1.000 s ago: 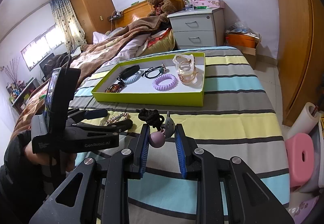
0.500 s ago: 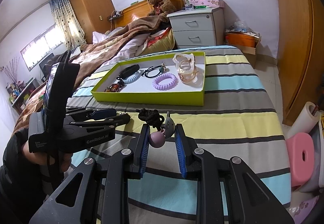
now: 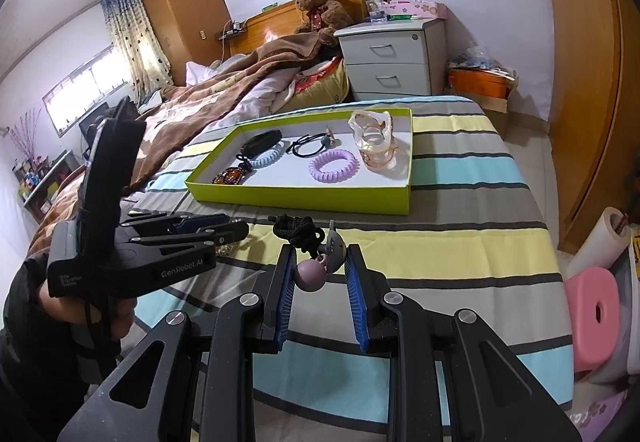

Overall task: Organize jewelry
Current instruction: 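Carry the gold clip and keychain charm over the green tray with both grippers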

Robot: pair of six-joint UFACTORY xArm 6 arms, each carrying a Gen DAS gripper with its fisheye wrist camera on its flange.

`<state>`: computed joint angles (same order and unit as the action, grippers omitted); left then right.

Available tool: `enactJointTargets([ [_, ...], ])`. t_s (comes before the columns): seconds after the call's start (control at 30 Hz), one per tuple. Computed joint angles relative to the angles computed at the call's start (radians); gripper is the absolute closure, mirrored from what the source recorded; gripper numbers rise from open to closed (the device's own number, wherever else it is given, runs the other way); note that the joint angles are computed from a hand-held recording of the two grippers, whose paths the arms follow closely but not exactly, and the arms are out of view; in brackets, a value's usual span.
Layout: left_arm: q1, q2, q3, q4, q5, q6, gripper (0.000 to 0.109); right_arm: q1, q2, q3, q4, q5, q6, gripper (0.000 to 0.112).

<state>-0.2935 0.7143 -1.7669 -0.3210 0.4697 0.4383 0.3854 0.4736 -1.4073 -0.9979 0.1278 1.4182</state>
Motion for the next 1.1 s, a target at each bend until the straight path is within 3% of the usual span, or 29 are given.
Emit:
enactJointTargets([
  [0.73, 0.011, -0.058, 0.022, -0.048, -0.033, 0.024, 0.082, 0.022, -0.013, -0.06, 0.043, 0.06, -0.077, 0.087],
  [1.1, 0.034, -0.04, -0.065, -0.055, -0.019, 0.03, 0.082, 0.017, 0.047, -0.206, 0.19, 0.114, -0.282, 0.087],
])
